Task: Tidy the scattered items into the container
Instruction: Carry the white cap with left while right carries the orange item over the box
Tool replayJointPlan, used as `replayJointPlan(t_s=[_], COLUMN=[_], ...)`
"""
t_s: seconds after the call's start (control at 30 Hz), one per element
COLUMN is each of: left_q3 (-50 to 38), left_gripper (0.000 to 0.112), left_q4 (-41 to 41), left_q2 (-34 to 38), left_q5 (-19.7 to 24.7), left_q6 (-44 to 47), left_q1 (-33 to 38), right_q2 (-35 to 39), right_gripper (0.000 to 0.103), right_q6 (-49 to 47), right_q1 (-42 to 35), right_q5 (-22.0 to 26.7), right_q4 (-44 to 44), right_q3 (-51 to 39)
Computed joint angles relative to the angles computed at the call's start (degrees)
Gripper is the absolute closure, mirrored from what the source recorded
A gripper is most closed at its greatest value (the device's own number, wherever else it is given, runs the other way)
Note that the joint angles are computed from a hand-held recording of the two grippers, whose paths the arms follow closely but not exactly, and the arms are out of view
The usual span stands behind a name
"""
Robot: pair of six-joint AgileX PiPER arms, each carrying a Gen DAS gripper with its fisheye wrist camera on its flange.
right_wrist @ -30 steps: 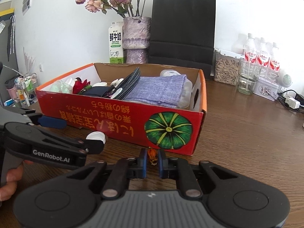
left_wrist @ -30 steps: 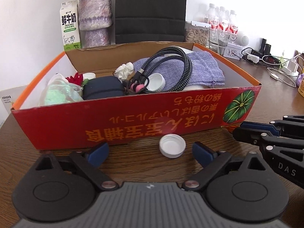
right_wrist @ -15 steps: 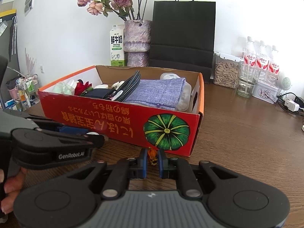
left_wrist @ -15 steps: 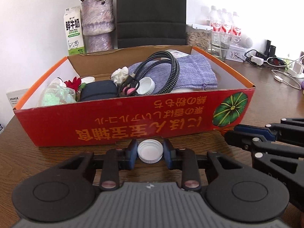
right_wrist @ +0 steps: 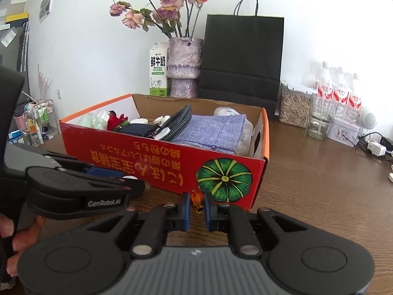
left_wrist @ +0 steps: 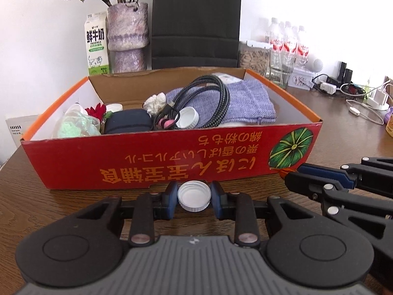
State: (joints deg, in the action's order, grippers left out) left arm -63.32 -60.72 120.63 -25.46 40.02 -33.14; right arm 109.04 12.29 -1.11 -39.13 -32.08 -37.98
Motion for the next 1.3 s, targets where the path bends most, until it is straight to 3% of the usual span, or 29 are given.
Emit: replayJointPlan(t_s=[0.2, 0.43, 0.53, 0.7, 0.8, 0.93, 1.03, 1.17, 1.3], left_q3=[5.4, 10.9, 11.5, 9.4, 6.9, -0.7, -2.5, -3.2, -1.5], left_gripper=[0.083, 0.083, 0.083, 0.083, 0.083, 0.083, 0.083, 0.083, 0.083], left_q4=[7.7, 12.3, 13.3, 12.8, 13.4, 5.9, 8.8, 8.7, 9.8], left_q2=[-2.2, -5.4, -7.6, -10.1, -10.1, -3.5, -0.6, 0.4, 1.4], left_q5=[-6.1, -16.8, -18.0, -18.2, -18.3, -24.9, -21.2, -19.5, -25.2], left_q6=[-10.5, -17.1, -17.6, -16.5, -16.5, -11.7, -14.2, -12.7, -13.2], left_q1=[-1.9, -3.8, -2.3, 2.2, 4.8, 6.3, 9.4, 10.2, 8.5], right_q2=[-1.3, -3.5, -4.4, -5.1, -4.8, -1.3, 5.0, 8.7, 9.3], right_gripper=[0.092, 0.092, 0.092, 0.092, 0.092, 0.092, 0.092, 0.092, 0.092], right_q6=[-9.1, -7.4, -6.2, -6.9, -9.2, -10.6, -12.7, -11.5, -11.4], right_q1=[2.5, 4.9, 7.1, 12.6, 16.3, 18.9, 20.3, 19.8, 19.6], right_q5=[-6.7, -13.3, -13.9, -12.4, -9.0, -5.5, -9.6, -5.6, -6.0], right_q4=[10.5, 15.1, 16.9, 22.9, 28.3, 33.1, 36.9, 34.4, 34.7], right_q3=[5.0, 7.7, 6.8, 2.4, -2.6, -10.6, -14.8, -18.2, -17.7])
